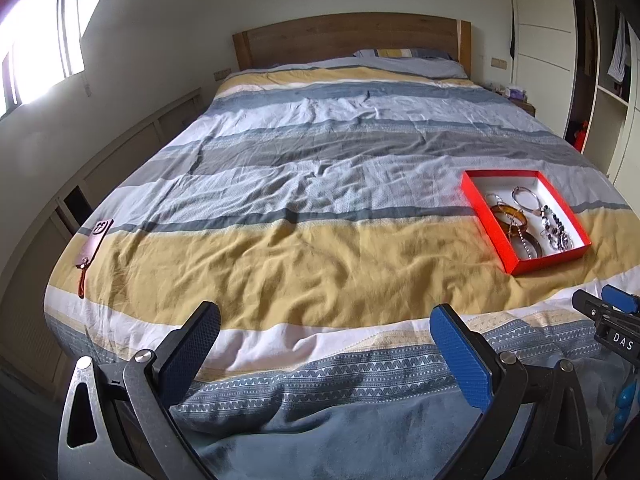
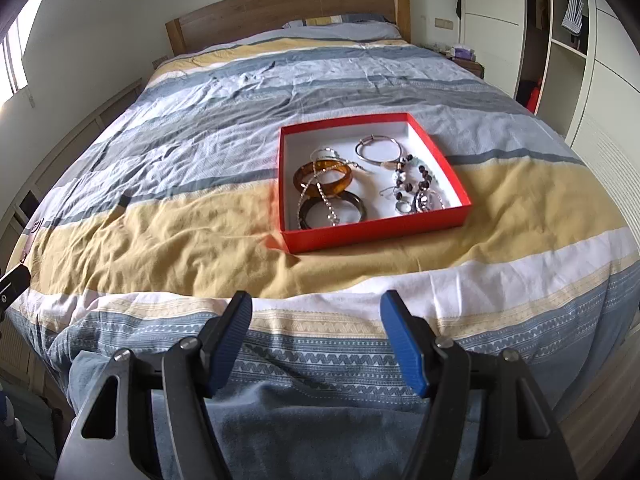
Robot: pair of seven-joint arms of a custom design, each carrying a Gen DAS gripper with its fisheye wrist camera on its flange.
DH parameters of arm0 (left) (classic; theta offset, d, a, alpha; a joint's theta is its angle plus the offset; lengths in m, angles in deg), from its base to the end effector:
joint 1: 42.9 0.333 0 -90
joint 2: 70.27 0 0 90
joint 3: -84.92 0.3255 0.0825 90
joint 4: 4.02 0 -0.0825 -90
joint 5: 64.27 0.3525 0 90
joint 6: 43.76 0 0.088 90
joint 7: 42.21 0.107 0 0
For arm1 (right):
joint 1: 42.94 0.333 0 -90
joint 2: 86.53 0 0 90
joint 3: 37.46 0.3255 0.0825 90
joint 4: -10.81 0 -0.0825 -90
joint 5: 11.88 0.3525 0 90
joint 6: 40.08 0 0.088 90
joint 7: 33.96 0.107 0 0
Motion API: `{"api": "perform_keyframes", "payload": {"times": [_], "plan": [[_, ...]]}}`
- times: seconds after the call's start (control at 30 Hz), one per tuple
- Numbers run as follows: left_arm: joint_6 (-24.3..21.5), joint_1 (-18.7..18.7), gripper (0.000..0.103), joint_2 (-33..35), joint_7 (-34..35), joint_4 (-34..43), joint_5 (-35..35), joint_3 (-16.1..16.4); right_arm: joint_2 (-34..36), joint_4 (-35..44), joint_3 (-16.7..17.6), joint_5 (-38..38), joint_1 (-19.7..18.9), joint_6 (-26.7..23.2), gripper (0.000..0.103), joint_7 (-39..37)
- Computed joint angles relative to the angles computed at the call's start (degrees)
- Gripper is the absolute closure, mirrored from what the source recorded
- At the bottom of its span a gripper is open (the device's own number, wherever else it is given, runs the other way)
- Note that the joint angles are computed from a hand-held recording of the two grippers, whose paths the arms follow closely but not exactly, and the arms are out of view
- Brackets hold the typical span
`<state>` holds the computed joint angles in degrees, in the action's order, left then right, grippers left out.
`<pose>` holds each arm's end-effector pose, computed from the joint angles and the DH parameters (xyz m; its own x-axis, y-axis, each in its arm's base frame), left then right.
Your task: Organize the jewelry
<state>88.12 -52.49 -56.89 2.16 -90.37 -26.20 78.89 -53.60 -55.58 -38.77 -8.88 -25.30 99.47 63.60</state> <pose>0.6306 -0.1539 0.6133 0.2707 -0.9547 -0.1234 -0.7033 -0.1086 -0.7026 0.7120 0.2146 0.5609 0.1765 -0.9765 -0.1238 -0.7706 -0.0588 -0.6346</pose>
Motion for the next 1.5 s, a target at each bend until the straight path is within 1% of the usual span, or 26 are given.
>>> {"api": "perform_keyframes", "payload": {"times": [0.5,0.77,1.03,1.5], "plan": [[-1.75,0.28,0.001,3.35,4.21,2.45,-4.5,0.09,4.06,5.55,-0.18,-0.32,0.06,-4.29,0.038,0.17],[-2.17,0.3,0.001,3.94,4.93,2.59,-5.49,0.23,5.04,6.89,-0.34,-0.44,0.11,-5.26,0.038,0.37],[-2.23,0.25,0.001,4.02,5.26,2.46,-5.81,0.31,5.04,6.77,-0.43,-0.45,-0.03,-5.07,0.038,0.58],[-1.83,0.44,0.001,2.58,4.45,0.74,-5.67,0.24,2.37,3.11,-0.49,-0.81,0.2,-2.61,0.038,0.84]]}}
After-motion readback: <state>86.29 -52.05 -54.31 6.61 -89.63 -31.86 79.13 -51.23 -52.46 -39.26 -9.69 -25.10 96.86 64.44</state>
